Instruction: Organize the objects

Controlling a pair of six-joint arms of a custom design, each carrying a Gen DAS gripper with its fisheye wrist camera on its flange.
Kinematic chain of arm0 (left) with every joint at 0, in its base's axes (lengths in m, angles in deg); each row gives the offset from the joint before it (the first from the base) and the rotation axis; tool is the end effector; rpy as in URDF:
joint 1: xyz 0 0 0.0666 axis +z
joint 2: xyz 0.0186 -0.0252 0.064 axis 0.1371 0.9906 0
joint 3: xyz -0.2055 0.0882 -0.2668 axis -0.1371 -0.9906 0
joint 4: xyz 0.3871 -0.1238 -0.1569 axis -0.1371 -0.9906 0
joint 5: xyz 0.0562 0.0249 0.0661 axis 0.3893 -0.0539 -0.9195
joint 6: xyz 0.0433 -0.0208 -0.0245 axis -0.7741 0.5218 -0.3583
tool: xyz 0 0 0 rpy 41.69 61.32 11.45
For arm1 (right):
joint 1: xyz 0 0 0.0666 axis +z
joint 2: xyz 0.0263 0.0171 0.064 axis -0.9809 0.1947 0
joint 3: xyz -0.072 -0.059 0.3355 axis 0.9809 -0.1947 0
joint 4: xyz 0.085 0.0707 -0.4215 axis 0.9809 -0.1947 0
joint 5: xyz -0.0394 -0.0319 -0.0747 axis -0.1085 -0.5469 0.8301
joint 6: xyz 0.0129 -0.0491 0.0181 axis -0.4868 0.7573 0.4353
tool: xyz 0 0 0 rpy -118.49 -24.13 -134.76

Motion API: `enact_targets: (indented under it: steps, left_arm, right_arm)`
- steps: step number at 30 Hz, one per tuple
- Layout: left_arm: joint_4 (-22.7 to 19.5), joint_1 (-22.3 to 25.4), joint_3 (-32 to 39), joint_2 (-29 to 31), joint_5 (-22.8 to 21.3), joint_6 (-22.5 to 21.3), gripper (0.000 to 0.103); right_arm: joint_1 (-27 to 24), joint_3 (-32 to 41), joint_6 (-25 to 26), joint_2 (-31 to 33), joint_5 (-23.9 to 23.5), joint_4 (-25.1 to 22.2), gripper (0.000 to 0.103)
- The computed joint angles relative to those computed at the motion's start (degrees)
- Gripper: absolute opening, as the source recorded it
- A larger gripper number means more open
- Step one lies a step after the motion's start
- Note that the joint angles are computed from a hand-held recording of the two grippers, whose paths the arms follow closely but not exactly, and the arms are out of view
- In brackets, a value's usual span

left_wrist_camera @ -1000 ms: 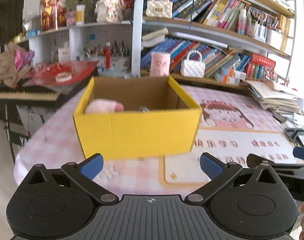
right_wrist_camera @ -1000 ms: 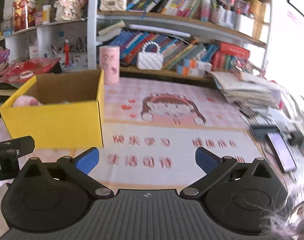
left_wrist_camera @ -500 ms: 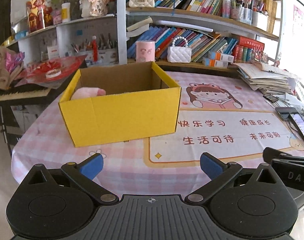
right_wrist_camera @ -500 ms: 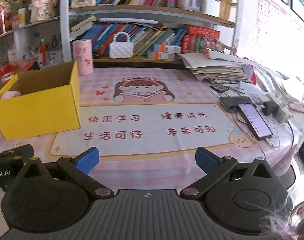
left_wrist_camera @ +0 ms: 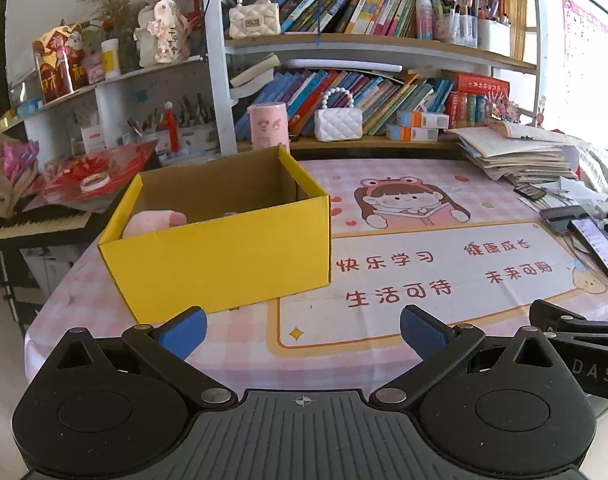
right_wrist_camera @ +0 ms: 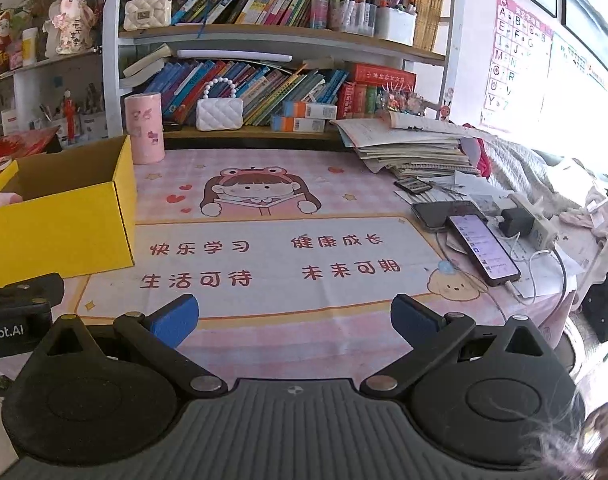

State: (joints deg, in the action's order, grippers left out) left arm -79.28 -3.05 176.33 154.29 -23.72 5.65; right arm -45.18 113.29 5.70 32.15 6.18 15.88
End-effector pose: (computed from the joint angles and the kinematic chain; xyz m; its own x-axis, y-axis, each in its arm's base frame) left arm 0.6097 -0.1185 0.4077 -0.5337 0.1809 -0.8261 0.2386 0.9694 0.0581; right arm 0.5424 0.3295 0.3977 -0.5229 0.1350 -0.8416 0.3506 0.9340 -0.0680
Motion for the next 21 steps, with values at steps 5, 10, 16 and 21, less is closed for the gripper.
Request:
enact_targets:
  steps: [5,10,16,21]
  left_arm:
    - [-0.1,-0.3,-0.7,-0.5,-0.8,-0.1,0.103]
    - [-0.7,-0.4,-1.1,-0.8,-1.3,0.3,0.103]
    - [-1.9,-0.8,-1.4,-1.1,-2.7,0.0,0.103]
    - [-2.5,-1.4,-1.4,-1.2,-5.0,0.5,0.103]
  right_arm:
    - [0.0,-0.5,0.2,-0.4,-0.3,0.5,0.103]
    - [0.0,-0.6,0.0,-0.4,-0.1,0.5,0.103]
    - [0.5,-0.5,-1.0,-0.3,0.1,-0.3,0.103]
    - [0.9,0.1,-2.0,0.1,0.2,-1.8,0.103]
